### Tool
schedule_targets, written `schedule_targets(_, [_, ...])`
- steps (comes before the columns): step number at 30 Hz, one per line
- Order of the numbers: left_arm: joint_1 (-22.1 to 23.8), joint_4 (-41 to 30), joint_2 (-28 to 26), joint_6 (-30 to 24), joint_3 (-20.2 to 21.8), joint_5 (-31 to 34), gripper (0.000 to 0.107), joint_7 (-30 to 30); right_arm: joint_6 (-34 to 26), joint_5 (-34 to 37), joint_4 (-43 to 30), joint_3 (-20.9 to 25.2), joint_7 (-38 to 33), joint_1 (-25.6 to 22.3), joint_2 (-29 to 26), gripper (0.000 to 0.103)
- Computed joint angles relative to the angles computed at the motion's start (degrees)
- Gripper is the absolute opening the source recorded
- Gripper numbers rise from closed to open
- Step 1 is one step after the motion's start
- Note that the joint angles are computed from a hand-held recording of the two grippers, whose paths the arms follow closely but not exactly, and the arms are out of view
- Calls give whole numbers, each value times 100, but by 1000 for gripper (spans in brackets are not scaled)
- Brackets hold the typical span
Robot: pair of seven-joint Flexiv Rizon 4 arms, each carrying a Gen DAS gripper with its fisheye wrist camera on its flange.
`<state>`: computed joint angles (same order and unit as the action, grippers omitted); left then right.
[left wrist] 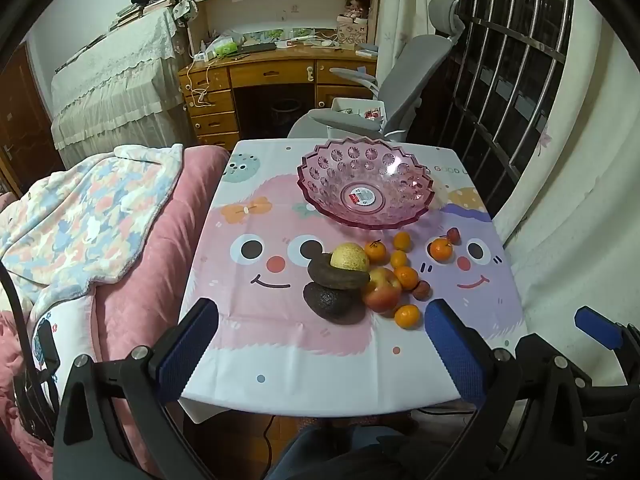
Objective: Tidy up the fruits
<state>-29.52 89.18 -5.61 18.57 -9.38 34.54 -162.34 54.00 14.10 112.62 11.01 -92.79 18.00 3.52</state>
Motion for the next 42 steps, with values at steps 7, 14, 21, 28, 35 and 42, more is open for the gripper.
schedule_targets(7, [17,31,-2,127,7,2,103,-12,27,-38,14,5,19,12,-12,103])
schedule_targets(14, [-13,21,-4,100,12,59,103,-51,40,-58,17,18,46,23,-19,103])
schedule_targets(21, [-14,15,-9,104,1,84,103,-48,51,-78,24,22,64,31,-17,103])
schedule_targets(28, [-16,-27,-22,82,6,99,103,-36,66,-98,22,26,89,37,-28,103])
schedule_targets(35, [-24,-25,-23,88,10,111,102,-41,49,-100,8,27,89,41,-31,103])
schedule_targets(42, [-27,-26,-24,90,7,125,103,-52,50,-121,10,41,127,52,-31,103])
